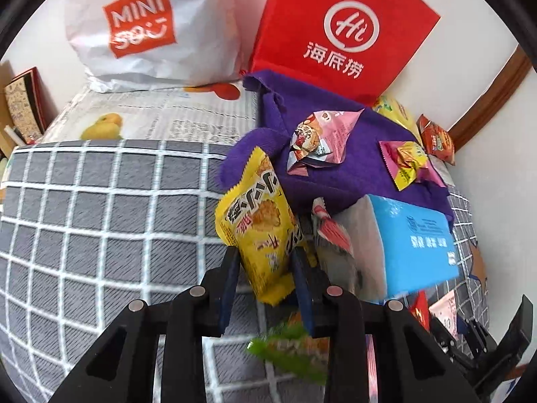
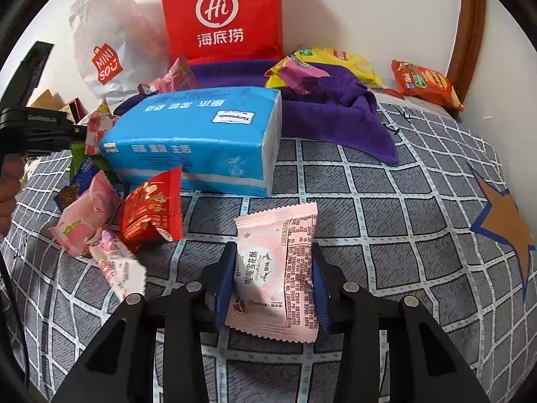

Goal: Organize snacks
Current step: 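Grasp and lift the yellow chip bag with the left tool while the right holds its packet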

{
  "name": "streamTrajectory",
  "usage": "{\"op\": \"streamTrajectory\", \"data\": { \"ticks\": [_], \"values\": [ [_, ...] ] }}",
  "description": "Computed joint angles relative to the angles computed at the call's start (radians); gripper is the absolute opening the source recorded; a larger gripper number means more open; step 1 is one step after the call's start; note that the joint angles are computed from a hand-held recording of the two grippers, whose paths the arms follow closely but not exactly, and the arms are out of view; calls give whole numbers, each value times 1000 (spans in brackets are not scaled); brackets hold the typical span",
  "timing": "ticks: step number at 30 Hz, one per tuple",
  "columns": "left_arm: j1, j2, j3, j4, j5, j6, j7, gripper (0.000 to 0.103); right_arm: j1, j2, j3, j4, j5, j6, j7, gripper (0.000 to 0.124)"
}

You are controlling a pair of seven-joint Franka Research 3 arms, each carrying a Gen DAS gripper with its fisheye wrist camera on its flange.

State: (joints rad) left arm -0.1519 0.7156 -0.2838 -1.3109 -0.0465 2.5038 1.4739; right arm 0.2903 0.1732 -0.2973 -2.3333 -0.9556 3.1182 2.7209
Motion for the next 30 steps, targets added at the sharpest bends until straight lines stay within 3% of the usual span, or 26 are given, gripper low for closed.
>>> {"op": "streamTrajectory", "data": {
  "ticks": [3,12,18,19,21,26,30],
  "values": [
    [30,-58,-19,-83,-23,29,31,28,11,-27,-12,-10,-61,-3,61,41],
    [85,-216,-56,-319,-113,86,106,25,-69,-108,77,-46,-165,-59,165,41],
    [40,-232,5,-369,-51,116,51,28,-142,-122,150,-61,-157,-66,160,41],
    [41,-227,8,-365,-49,119,38,29,-155,-120,162,-60,-150,-66,155,41],
    [42,-222,12,-361,-42,125,13,46,-170,-114,177,-59,-140,-66,147,41],
    [36,-196,21,-340,-3,193,-34,66,-178,-90,185,-48,-94,-60,106,41],
    [-19,-124,64,-231,93,115,-97,69,-161,-72,172,-40,-54,-64,65,41]
  ]
}}
